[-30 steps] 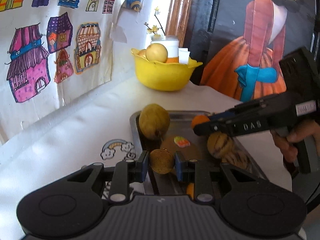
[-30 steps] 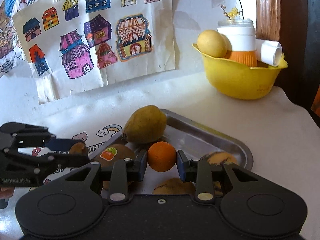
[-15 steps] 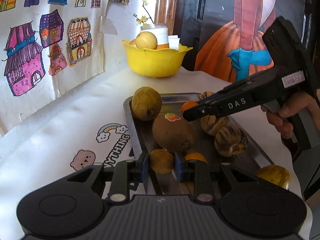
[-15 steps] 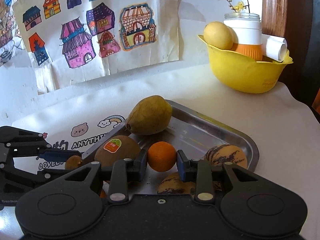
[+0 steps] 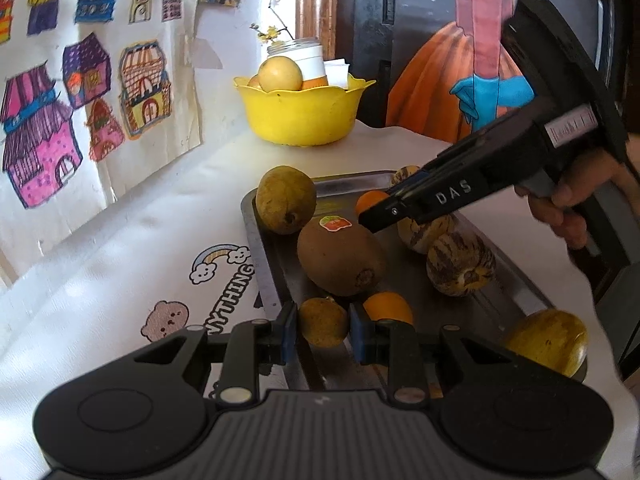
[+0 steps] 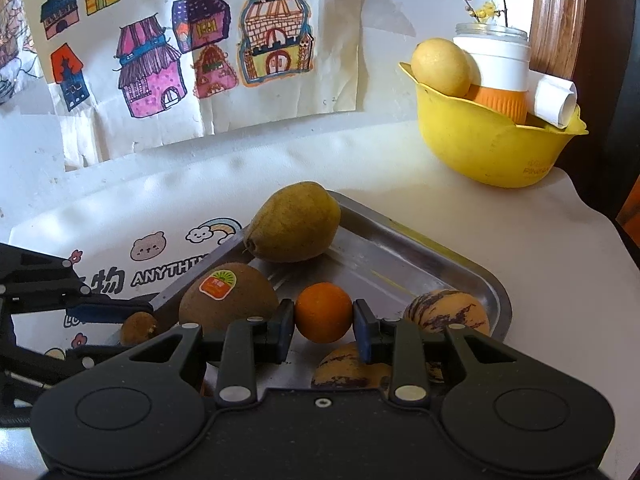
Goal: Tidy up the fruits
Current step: 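Lower and open the left gripper on the tray while the right gripper releases the orange there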
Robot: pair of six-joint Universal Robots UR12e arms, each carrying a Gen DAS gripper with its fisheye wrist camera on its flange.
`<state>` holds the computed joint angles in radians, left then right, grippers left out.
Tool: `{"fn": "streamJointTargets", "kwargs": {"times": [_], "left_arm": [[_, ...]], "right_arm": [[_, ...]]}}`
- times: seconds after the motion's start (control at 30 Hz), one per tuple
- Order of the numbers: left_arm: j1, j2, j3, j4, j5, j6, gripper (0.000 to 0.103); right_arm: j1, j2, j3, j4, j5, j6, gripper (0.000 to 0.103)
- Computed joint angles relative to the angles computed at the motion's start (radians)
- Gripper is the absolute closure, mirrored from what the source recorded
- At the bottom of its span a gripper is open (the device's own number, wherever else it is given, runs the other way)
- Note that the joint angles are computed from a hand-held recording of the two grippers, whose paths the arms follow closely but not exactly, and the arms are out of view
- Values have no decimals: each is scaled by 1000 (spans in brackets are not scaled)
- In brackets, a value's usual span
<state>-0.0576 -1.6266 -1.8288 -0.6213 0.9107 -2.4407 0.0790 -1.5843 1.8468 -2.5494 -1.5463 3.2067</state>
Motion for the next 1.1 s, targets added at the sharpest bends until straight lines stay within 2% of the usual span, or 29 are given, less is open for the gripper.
{"fn": "streamJointTargets", "kwargs": {"times": [0.13, 0.3, 0.57, 0.87, 1.1], "left_arm": [[-8, 1, -7, 21, 14, 29, 73], [-16, -3, 14, -60, 26, 53, 73], [-20, -6, 18, -73, 34, 49, 71], [-22, -7, 18, -69, 37, 39, 71], [-20, -5, 17, -75, 31, 42, 69]], "right_arm": [[4, 5, -9, 17, -12, -9, 70], [6, 5, -12, 25, -18, -19, 69], [9, 7, -17, 39, -28, -46, 69], [22, 20, -50, 109, -55, -118, 69], [23, 20, -49, 109, -61, -117, 69]]}}
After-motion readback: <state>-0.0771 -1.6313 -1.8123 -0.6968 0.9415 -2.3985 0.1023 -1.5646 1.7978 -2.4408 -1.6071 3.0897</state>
